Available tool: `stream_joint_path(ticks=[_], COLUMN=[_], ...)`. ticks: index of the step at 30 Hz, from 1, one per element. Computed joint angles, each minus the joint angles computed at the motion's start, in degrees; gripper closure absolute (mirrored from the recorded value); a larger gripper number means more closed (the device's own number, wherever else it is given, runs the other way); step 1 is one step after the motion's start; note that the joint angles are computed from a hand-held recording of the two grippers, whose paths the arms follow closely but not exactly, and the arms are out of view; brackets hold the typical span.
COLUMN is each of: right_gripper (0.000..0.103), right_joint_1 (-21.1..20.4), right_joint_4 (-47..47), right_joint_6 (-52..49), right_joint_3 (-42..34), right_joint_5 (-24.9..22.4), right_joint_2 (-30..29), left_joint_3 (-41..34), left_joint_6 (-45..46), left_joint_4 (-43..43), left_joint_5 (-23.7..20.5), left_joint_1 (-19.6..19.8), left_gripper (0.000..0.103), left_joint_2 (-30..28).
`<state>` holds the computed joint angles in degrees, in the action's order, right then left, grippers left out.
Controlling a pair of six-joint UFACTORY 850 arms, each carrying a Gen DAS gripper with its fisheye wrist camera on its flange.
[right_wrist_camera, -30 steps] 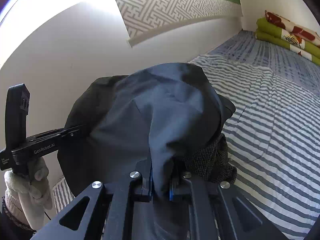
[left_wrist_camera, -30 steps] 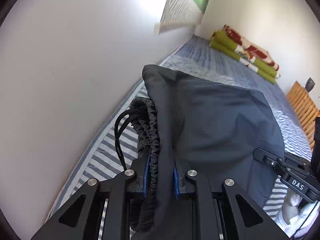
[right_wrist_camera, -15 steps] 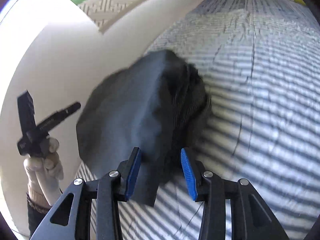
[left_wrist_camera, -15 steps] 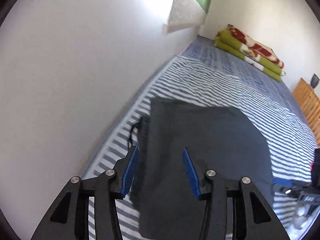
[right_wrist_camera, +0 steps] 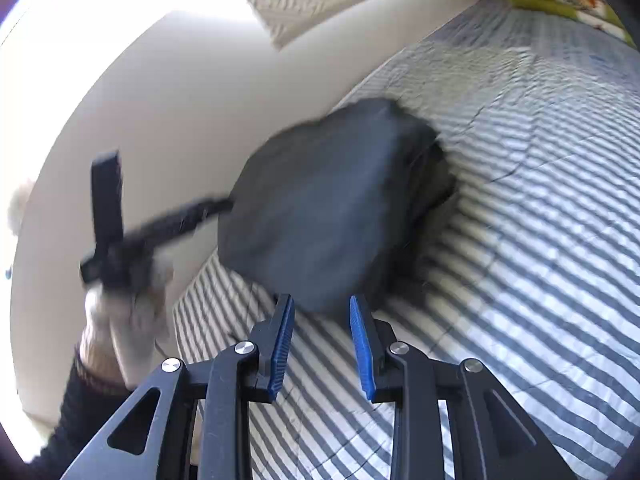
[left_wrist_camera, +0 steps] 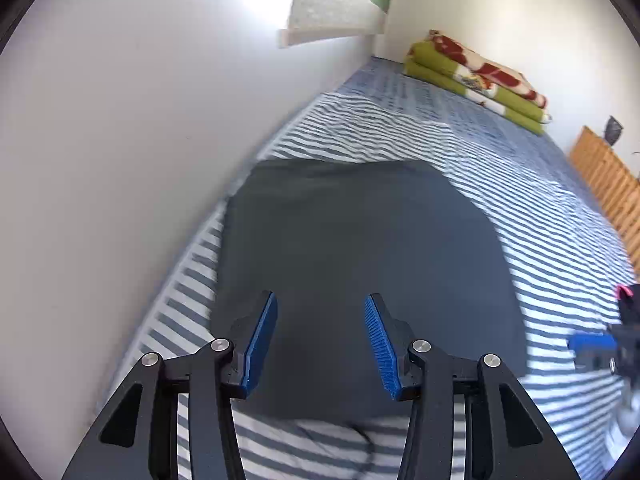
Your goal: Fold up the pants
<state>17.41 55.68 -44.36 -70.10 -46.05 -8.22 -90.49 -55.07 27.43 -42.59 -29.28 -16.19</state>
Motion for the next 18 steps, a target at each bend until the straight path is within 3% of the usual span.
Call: stream_joint_path(ticks=[5, 8, 11, 15, 18], right_gripper=[0.077, 0.075, 0.073, 0.072, 0.067], right_joint_1=[-0.45, -0.06, 0.59, -0.31, -1.3], right_joint_4=[-6.64, -13.03, -20.37, -22.98, -24.11], right_joint_6=[4.64, 8.36, 13.52, 16.75, 16.27], right_joint_3=[6.49, 11.31, 15.72, 20.24, 22.96], right_joint_5=[6.56, 9.31, 10.66, 8.46, 9.22], right_joint_2=[8.24, 14.35, 20.15, 28.3, 33.62], left_joint_3=[1.16, 2.5, 3.28, 2.69, -0.92], left_joint_6=[-3.84, -9.12, -14.91, -26.04, -30.6], left_joint_4=[0.02, 3.11, 5.94, 10.32, 14.7], left_joint_5=[-0.13, -3.22, -8.85, -15.61, -24.41], left_joint_1=[-6.45, -11.3, -17.53, -24.77, -31.75], left_gripper=[0.054, 0.053, 0.053, 0.053, 0.049], left_joint_2=[1.22, 2.53, 4.03, 6.18, 5.83])
